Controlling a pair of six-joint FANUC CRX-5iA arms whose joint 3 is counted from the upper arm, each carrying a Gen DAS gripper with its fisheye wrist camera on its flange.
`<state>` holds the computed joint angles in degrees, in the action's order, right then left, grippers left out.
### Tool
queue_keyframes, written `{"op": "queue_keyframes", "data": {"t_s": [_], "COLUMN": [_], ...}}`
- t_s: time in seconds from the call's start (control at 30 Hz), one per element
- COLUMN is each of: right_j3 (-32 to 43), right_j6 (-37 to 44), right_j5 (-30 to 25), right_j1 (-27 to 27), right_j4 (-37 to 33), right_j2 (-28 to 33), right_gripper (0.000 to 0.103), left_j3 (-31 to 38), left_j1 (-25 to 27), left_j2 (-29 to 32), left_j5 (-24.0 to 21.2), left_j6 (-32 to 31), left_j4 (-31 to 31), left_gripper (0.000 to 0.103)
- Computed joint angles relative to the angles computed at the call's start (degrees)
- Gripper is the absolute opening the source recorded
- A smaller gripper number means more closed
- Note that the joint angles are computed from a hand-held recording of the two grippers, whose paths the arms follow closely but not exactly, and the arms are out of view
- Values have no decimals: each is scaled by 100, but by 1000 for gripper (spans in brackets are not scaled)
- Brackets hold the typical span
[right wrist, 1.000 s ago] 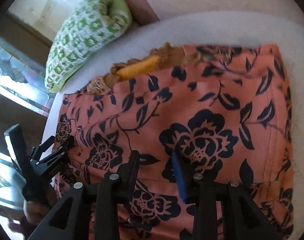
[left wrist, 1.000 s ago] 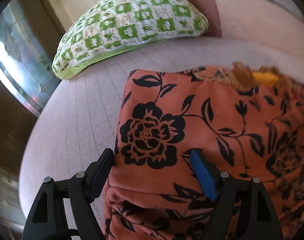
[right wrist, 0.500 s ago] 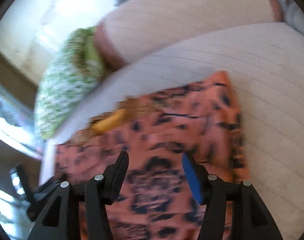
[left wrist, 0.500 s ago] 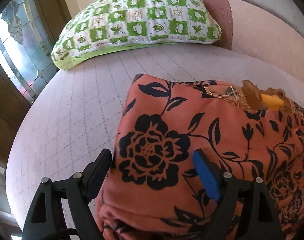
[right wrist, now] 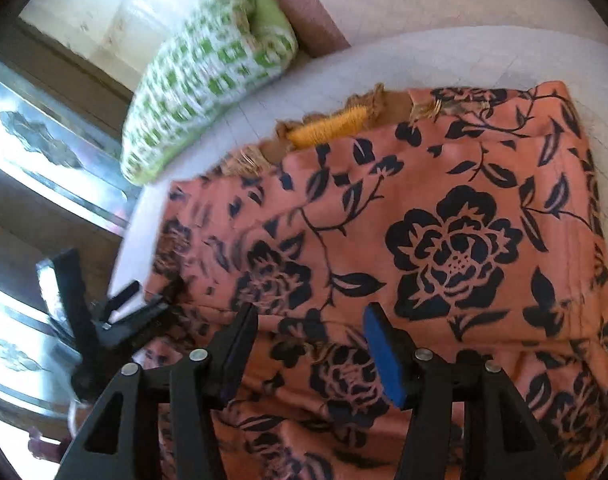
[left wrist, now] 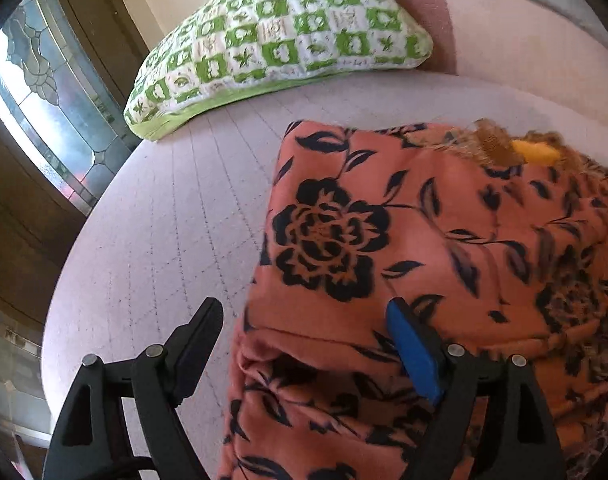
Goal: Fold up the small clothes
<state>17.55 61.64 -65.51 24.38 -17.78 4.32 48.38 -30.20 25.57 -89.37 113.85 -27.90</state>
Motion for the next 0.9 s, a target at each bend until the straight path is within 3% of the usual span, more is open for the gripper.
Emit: {"op": "queue_keyframes", "data": {"t_s": [0.13,0.3,0.6,0.73,0.83,0.9], "right_j3": [-266,-479,-1100,-1164,-1050,-850], "right_j6": [-364,-438,-1230,-1556,-1724,-1719], "right_j5": [85,125,845,1021,876,589], "right_j1": [163,4,148,132,37,-94], "right_j4": [430,157,872,1229,1259,1106], "right_j2": [-98,-247,-782,-817,-663,-445], "right_gripper": [59,58,58,58,58,58], "left_j3": [-191,-525,-487,-286,-72,169], "left_j1": [-152,-409,-553,-520,-425,-212], "left_j2": [-195,-458,-540,-368,-141,156], "left_j5": [266,612,811,778,665,473], "left_j6": [126,168,325,251,127,-53], "left_j4": [-42,-330,-282,-217,-61,410], "left_gripper": [84,84,84,84,84,84]}}
